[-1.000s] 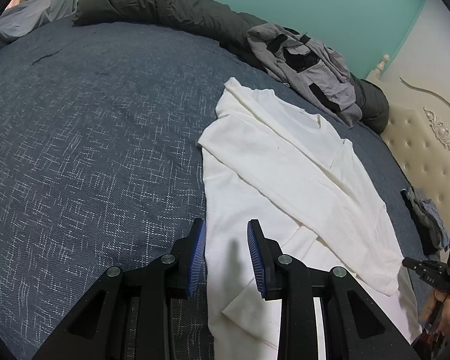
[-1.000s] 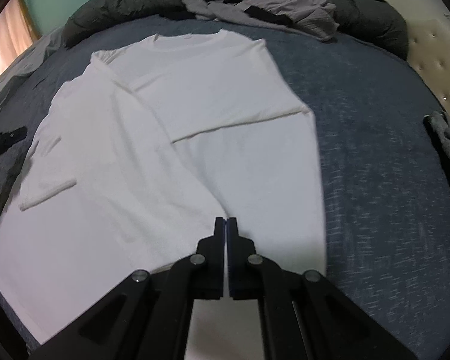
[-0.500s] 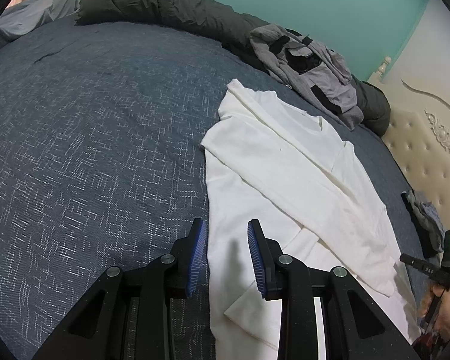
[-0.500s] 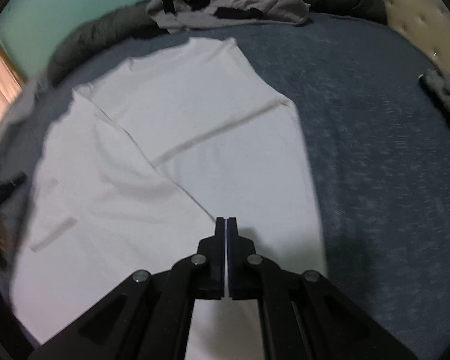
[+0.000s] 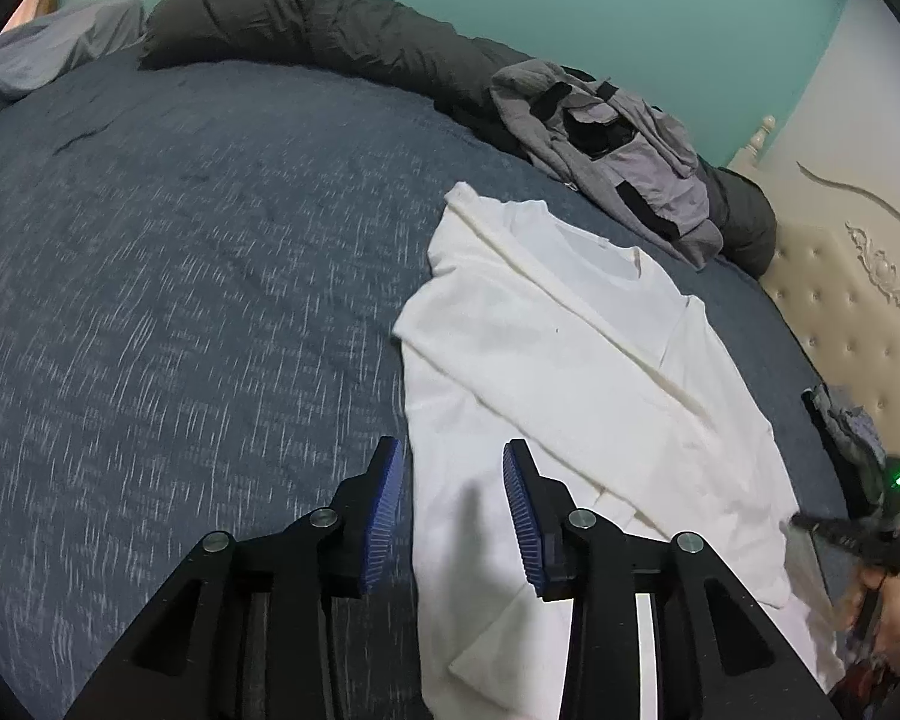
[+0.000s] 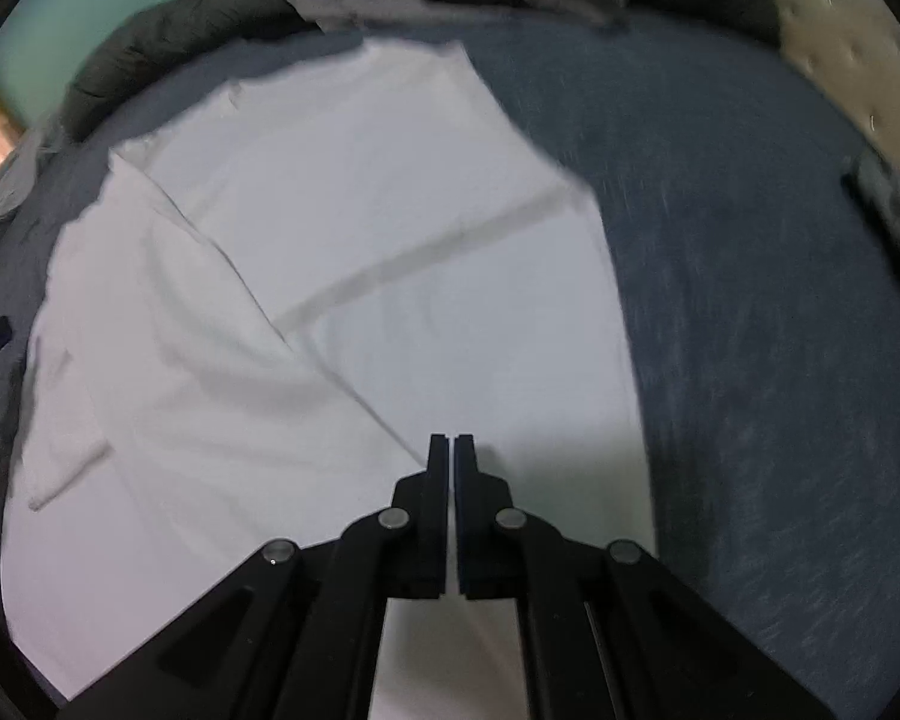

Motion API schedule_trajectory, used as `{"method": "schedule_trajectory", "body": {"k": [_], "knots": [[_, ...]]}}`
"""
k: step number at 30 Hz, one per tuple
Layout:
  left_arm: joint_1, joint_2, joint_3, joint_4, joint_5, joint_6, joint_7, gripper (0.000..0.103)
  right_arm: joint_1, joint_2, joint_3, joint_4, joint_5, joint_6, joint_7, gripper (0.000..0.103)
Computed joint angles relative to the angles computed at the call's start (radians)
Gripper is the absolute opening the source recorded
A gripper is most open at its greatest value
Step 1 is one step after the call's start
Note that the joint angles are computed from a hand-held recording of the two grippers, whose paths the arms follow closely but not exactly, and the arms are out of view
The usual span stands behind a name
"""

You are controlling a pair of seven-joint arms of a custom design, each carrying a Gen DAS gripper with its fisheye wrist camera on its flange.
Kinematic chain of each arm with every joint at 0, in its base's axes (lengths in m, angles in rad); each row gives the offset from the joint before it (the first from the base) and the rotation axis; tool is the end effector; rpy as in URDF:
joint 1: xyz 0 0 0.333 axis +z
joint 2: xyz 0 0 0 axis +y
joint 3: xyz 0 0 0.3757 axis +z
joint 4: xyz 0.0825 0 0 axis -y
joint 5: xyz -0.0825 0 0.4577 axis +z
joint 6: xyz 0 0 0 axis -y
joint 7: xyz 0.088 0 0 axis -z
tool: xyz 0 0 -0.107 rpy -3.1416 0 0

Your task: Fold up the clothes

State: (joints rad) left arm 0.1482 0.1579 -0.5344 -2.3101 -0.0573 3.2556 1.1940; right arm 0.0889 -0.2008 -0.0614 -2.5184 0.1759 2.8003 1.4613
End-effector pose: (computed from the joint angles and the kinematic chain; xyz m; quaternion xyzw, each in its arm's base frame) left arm 0.5861 -0.2240 0.3846 -0.6783 0.6198 -0.3780 0.1137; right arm 0.5250 0.0059 0.4125 -0.6802 0.6913 -0.1378 0.2009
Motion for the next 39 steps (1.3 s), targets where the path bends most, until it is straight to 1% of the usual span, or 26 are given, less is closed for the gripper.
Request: {"method": "schedule_trajectory", "body": {"k": [2,4,6,7,8,9,10,11,13,16,18,19,22,25,26,29,30,33,36,37,38,39], "knots": [[0.013,0.016,-0.006,0.018,0.007,-0.005,0.009,0.04,0.057,0.021,-0.018,0.055,0.091,-0.003,-0.096,0.001],[0.014,0.037,0.002,0.041,0.003,-0.013,0.015,0.041,0.1,0.06,-0.02,0.123,0.179,-0.023,-0.19,0.001],[0.021,0.061,0.003,0.065,-0.005,-0.021,0.024,0.041,0.121,0.133,0.006,0.224,0.228,-0.052,-0.252,0.005],[0.01,0.07,0.018,0.076,-0.004,-0.026,0.031,0.041,0.124,0.168,0.023,0.271,0.244,-0.061,-0.276,0.007],[-0.001,0.079,0.031,0.088,-0.004,-0.03,0.039,0.041,0.125,0.205,0.041,0.32,0.257,-0.072,-0.299,0.014],[-0.01,0.088,0.044,0.1,-0.005,-0.035,0.048,0.041,0.126,0.239,0.059,0.359,0.244,-0.071,-0.295,0.026],[-0.02,0.097,0.056,0.111,-0.007,-0.04,0.057,0.041,0.127,0.276,0.077,0.406,0.23,-0.081,-0.297,0.031],[-0.029,0.105,0.068,0.123,-0.008,-0.045,0.066,0.041,0.131,0.32,0.096,0.464,0.218,-0.093,-0.304,0.033],[-0.028,0.121,0.07,0.14,-0.018,-0.048,0.087,0.041,0.133,0.387,0.122,0.55,0.184,-0.099,-0.313,0.033],[0.004,0.142,0.041,0.152,-0.034,-0.047,0.12,0.041,0.151,0.49,0.142,0.68,0.097,-0.113,-0.302,0.033],[0.065,0.166,-0.022,0.159,-0.052,-0.044,0.141,0.041,0.167,0.552,0.151,0.764,0.043,-0.131,-0.294,0.033],[0.082,0.176,-0.04,0.161,-0.056,-0.044,0.148,0.041,0.176,0.585,0.154,0.809,0.018,-0.142,-0.292,0.033],[0.085,0.188,-0.044,0.162,-0.058,-0.046,0.159,0.041,0.203,0.663,0.152,0.913,-0.052,-0.167,-0.278,0.033],[0.119,0.203,-0.078,0.16,-0.063,-0.037,0.166,0.041,0.236,0.744,0.141,1.024,-0.114,-0.204,-0.25,0.033],[0.123,0.205,-0.082,0.16,-0.062,-0.036,0.165,0.041,0.248,0.765,0.133,1.051,-0.134,-0.209,-0.237,0.033],[0.092,0.199,-0.05,0.162,-0.056,-0.044,0.16,0.041,0.287,0.826,0.101,1.131,-0.208,-0.238,-0.191,0.033],[0.091,0.199,-0.049,0.162,-0.056,-0.045,0.16,0.041,0.302,0.847,0.087,1.16,-0.235,-0.26,-0.171,0.033],[0.123,0.206,-0.082,0.161,-0.062,-0.043,0.166,0.041,0.341,0.892,0.041,1.213,-0.325,-0.269,-0.114,0.033],[0.167,0.217,-0.126,0.158,-0.066,-0.037,0.168,0.041,0.363,0.918,0.002,1.245,-0.395,-0.262,-0.044,0.032],[0.169,0.217,-0.127,0.157,-0.064,-0.036,0.167,0.041,0.365,0.925,-0.009,1.255,-0.411,-0.258,-0.016,0.03],[0.169,0.217,-0.128,0.157,-0.061,-0.036,0.165,0.041,0.367,0.933,-0.02,1.265,-0.428,-0.254,0.012,0.026],[0.167,0.217,-0.126,0.158,-0.059,-0.034,0.163,0.041,0.368,0.938,-0.033,1.273,-0.44,-0.255,0.05,0.025]]}}
